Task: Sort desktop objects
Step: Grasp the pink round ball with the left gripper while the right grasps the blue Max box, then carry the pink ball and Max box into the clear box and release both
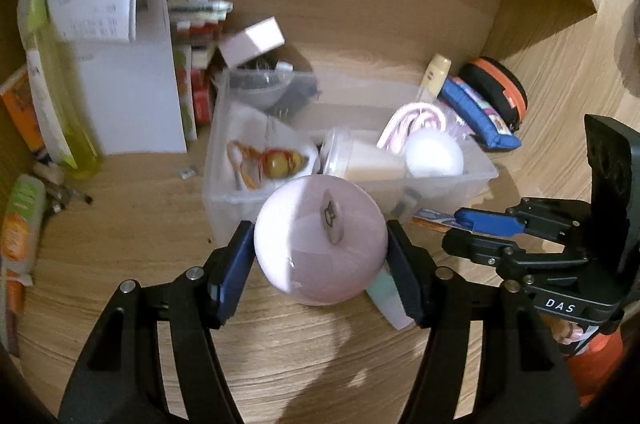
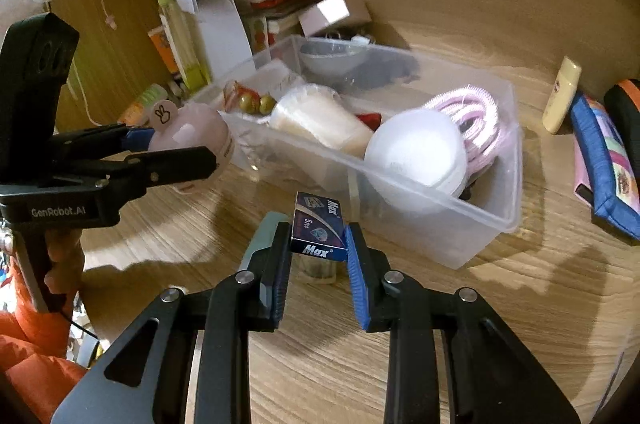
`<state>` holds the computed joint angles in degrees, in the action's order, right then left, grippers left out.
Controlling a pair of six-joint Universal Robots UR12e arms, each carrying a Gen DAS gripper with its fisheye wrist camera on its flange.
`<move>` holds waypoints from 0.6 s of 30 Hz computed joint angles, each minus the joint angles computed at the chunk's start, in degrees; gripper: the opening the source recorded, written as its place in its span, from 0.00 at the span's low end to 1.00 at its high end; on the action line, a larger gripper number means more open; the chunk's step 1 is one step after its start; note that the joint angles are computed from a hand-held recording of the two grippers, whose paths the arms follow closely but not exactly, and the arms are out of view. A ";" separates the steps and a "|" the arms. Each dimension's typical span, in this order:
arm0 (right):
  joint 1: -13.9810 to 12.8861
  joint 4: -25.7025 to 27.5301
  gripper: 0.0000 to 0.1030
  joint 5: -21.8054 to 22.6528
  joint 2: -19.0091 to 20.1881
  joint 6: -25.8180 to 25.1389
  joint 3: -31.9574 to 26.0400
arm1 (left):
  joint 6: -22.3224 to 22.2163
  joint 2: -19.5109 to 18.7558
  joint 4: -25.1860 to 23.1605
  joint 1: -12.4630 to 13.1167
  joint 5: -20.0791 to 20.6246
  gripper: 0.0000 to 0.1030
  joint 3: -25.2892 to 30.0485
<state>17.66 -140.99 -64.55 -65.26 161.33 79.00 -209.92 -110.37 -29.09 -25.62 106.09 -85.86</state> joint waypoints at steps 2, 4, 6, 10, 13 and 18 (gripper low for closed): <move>-0.36 -1.16 0.23 1.19 -0.31 0.30 0.29 | 0.39 0.13 0.19 -0.15 1.03 0.62 0.24; -0.57 -2.58 0.23 1.80 -0.52 1.09 0.33 | 0.51 0.15 0.04 -0.16 1.61 0.62 0.61; -0.81 -4.12 0.23 2.37 -0.83 1.73 0.66 | 0.55 0.19 0.05 -0.05 1.60 0.62 0.87; -1.36 -6.72 0.23 2.97 -0.82 3.05 0.46 | 0.62 -0.12 0.01 0.27 2.05 0.62 1.78; -1.71 -7.55 0.23 2.78 -0.47 3.92 -0.21 | 0.40 -0.53 0.14 0.55 1.94 0.62 2.55; -2.05 -8.69 0.23 1.00 0.27 4.99 -1.20 | -0.08 -1.37 -0.57 1.26 1.95 0.62 4.13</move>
